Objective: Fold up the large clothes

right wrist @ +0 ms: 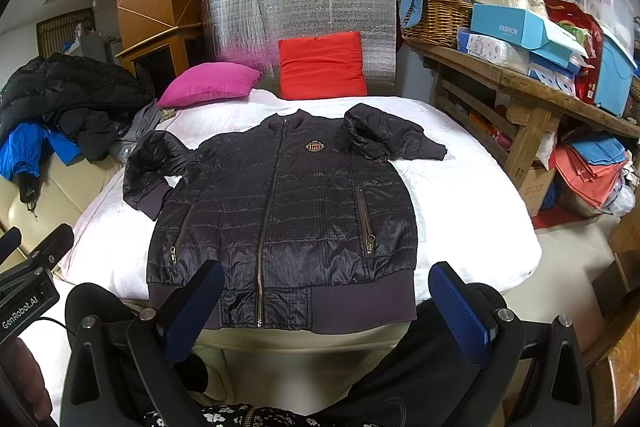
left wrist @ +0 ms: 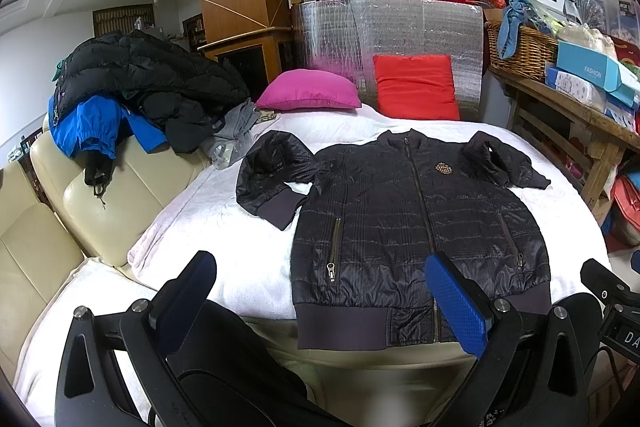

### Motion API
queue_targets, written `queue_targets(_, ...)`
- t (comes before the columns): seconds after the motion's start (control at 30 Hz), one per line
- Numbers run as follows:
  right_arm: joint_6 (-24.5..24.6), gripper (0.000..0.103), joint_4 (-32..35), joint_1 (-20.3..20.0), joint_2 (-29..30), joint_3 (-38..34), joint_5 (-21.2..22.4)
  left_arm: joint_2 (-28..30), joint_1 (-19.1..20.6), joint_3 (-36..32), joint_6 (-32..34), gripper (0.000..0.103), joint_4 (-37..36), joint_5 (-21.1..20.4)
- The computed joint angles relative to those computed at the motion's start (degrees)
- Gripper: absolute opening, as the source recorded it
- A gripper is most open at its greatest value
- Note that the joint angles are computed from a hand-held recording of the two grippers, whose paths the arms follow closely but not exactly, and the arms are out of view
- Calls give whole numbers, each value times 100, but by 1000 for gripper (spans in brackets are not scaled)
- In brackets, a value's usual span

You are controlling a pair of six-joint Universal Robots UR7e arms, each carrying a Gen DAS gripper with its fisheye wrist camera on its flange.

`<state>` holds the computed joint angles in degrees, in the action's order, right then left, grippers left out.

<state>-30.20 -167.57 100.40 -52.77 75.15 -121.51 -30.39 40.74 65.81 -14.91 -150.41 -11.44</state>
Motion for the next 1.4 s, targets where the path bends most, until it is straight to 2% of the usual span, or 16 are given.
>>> queue_targets(0.7,22,103,-3,-8,-3,53,-10,-38,31,23,-226,103,213,-56)
queue_targets(1.07,42,103,159,-62,100,-143,-41,-43,116,-83,-538,103,653,-225)
queue_targets(1.13,36,103,201,-83,168,-277,-71,-55,189,-144,-696,103,934,-468)
queue_targets(1.2,35,103,252,-131,266,-473,-78,-93,270,-139,-582,103,919,-979)
queue_targets(1.3,99,103,489,-235,446,-917,-6,-196,460,-86,-512,103,1009,-2118)
queue_targets(1.4,200,103,818,-376,735,-1611,166,-246,606,-120,-861,103,1274,-2550)
